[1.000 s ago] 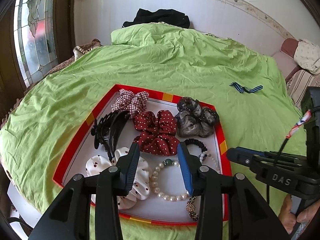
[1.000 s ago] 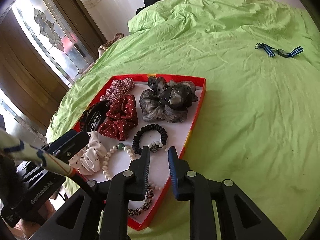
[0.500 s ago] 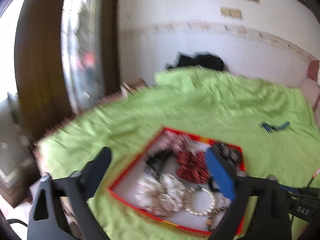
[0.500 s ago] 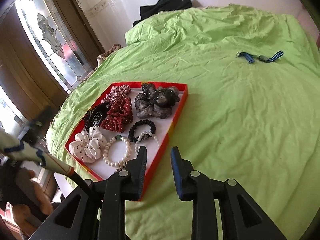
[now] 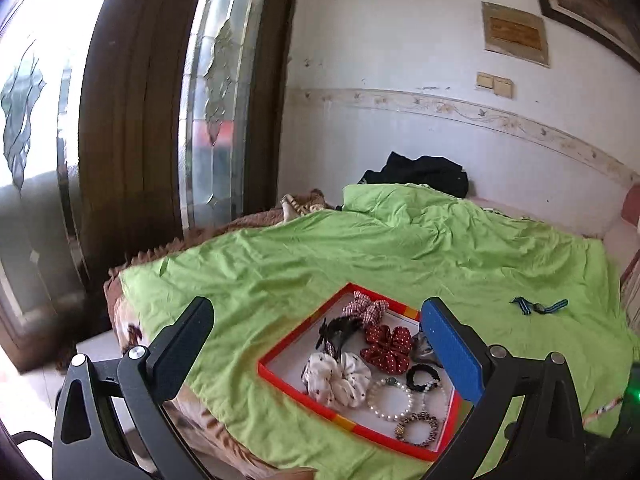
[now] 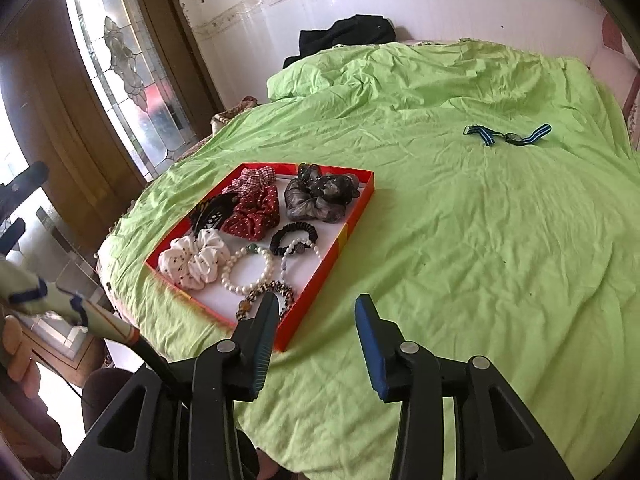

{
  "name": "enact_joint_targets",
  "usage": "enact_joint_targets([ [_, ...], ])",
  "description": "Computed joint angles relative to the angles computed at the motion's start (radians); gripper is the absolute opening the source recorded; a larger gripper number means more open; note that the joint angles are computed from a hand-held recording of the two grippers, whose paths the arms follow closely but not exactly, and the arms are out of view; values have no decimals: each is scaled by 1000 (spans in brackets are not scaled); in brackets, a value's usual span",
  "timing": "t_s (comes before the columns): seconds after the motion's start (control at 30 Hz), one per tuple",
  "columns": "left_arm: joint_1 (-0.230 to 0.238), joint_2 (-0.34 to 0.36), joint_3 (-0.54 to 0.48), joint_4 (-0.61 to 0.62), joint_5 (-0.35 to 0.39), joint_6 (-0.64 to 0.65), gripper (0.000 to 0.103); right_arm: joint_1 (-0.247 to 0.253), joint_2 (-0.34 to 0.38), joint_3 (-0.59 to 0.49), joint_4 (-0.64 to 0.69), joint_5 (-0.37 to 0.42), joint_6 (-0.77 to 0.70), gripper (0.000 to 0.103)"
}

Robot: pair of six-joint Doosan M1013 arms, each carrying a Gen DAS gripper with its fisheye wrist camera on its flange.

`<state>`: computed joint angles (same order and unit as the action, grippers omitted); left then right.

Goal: Organize jewelry

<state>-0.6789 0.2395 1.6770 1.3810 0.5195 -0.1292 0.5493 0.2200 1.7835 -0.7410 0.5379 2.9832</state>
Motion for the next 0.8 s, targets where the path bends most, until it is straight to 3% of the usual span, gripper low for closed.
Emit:
enact_joint_targets([
  [0.27,-28,25,-34,-209,81,244,103,28,-21,26,-76,16,58,48],
  [0.4,-43,36,-38,-244,118,313,103,45,-26,30,-102,41,83,50],
  [0.8,-37,21,-10,-516,27,647,103,106,-23,15,-237,170,185,61],
])
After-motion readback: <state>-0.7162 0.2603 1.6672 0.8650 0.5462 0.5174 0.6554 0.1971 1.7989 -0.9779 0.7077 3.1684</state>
